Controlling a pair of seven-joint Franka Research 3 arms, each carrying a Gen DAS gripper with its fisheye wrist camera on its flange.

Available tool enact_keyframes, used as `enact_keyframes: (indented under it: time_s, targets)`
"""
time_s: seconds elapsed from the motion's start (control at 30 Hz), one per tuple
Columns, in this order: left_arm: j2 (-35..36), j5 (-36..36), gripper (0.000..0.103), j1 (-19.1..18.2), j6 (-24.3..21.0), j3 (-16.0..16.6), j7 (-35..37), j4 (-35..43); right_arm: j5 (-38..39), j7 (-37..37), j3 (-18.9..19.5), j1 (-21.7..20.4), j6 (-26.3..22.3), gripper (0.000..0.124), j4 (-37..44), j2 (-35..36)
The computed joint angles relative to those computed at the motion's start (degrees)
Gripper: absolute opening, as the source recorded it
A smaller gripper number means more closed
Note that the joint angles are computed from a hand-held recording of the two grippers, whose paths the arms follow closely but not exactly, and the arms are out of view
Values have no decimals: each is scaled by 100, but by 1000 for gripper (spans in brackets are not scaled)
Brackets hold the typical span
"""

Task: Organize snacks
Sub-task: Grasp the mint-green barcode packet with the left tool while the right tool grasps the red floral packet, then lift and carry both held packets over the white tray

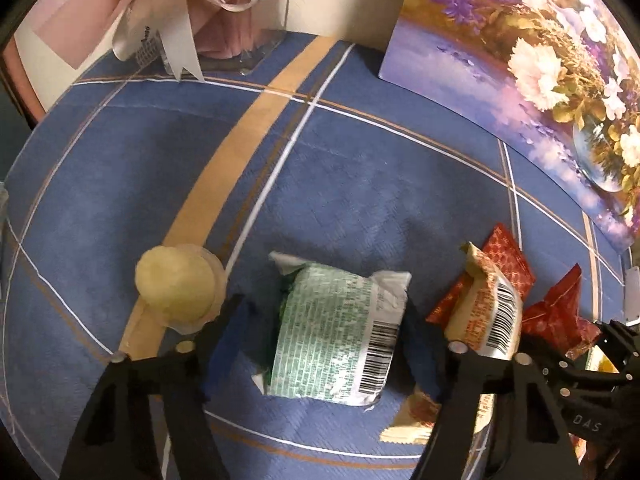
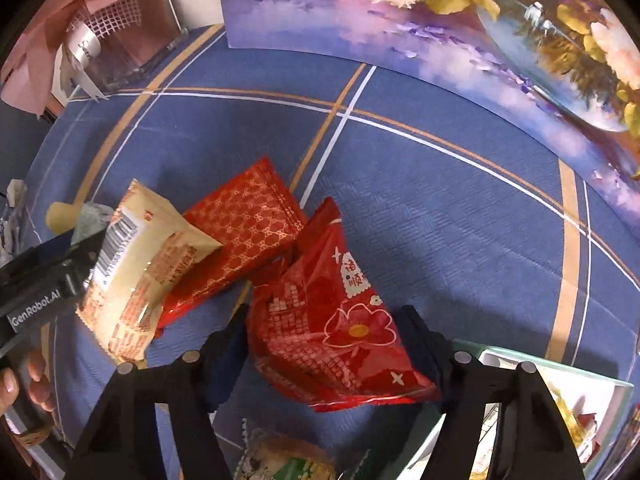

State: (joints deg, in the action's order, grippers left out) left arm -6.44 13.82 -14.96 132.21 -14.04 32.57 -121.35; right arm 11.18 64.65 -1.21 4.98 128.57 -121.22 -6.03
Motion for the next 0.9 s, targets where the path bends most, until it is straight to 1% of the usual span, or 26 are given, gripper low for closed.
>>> enact_keyframes:
  time_s: [0.03, 0.07, 0.1, 0.13, 0.2, 0.37, 0.5, 0.6, 0.8, 0.9]
  targets:
    - [-14, 100, 63, 9, -32, -16, -77, -6, 0, -8, -2, 0, 19, 72, -9, -7]
    - [-28, 175, 55, 15, -83, -25, -141, -7, 0, -3, -4, -2, 28, 71, -15, -14]
    - [-52, 186, 54, 18, -89, -22, -171, -28, 5, -2, -8, -6, 36, 65, -25, -28]
    - [-100, 147, 54, 20, -18, -7, -199, -90, 28, -17, -15, -9, 43, 59, -50, -59]
    - [-199, 69, 53, 33, 145, 17, -282, -223, 93, -42, -38, -26, 66, 59, -202, -203]
    - [-407, -153, 52, 25, 329, 29, -397, -416, 335, -79, -113, -94, 8, 58, -341, -411]
    - [-612, -148, 52, 14, 252, -18, -551, -429, 644, -174, -220, -162, -132, 58, -443, -726]
    - [-775, -89, 52, -10, 91, -79, -670, -369, 762, -127, -254, -232, -223, 58, -577, -1060]
    - [-1068, -77, 52, -136, -130, -190, -780, -200, 787, 317, -278, -415, -483, 58, -935, -1824]
    - [-1106, -99, 52, -220, -199, -257, -861, -97, 654, 585, -217, -531, -461, 58, -1268, -2328]
